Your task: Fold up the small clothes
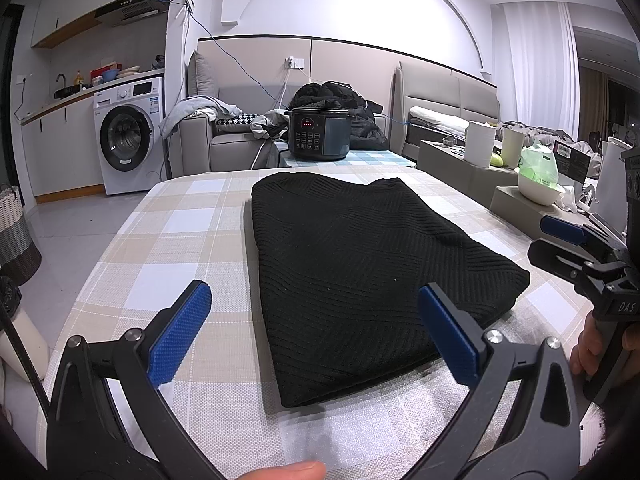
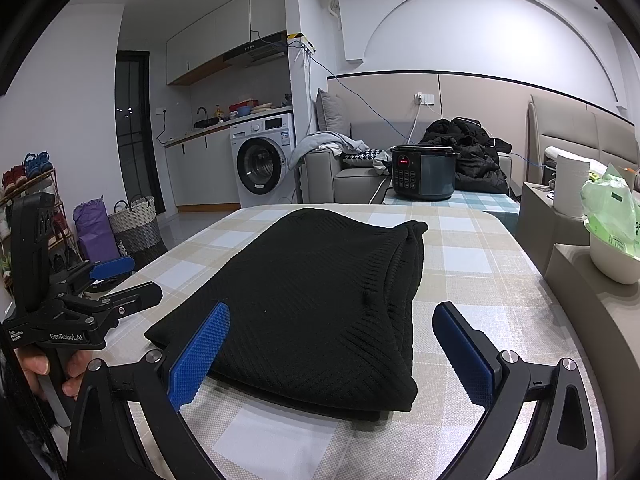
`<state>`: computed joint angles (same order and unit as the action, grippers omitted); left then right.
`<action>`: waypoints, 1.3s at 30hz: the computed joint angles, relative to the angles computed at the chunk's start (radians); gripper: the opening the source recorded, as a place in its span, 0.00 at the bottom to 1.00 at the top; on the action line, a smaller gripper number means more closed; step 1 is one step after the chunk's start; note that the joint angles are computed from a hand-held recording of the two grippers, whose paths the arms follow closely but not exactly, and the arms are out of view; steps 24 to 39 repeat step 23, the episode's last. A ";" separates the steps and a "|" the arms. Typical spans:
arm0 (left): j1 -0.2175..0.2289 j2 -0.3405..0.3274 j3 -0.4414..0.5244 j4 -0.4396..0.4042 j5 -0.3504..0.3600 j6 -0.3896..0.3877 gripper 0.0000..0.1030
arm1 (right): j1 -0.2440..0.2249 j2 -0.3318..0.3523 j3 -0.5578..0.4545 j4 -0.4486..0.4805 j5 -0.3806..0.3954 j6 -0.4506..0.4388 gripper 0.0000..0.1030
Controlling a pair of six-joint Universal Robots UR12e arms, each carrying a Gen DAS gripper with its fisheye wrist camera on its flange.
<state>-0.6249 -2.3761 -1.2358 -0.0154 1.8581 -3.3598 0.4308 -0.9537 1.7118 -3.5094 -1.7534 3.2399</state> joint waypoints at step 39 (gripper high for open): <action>-0.001 -0.001 0.003 -0.001 -0.007 0.000 0.99 | 0.002 0.001 0.002 0.003 -0.003 -0.003 1.00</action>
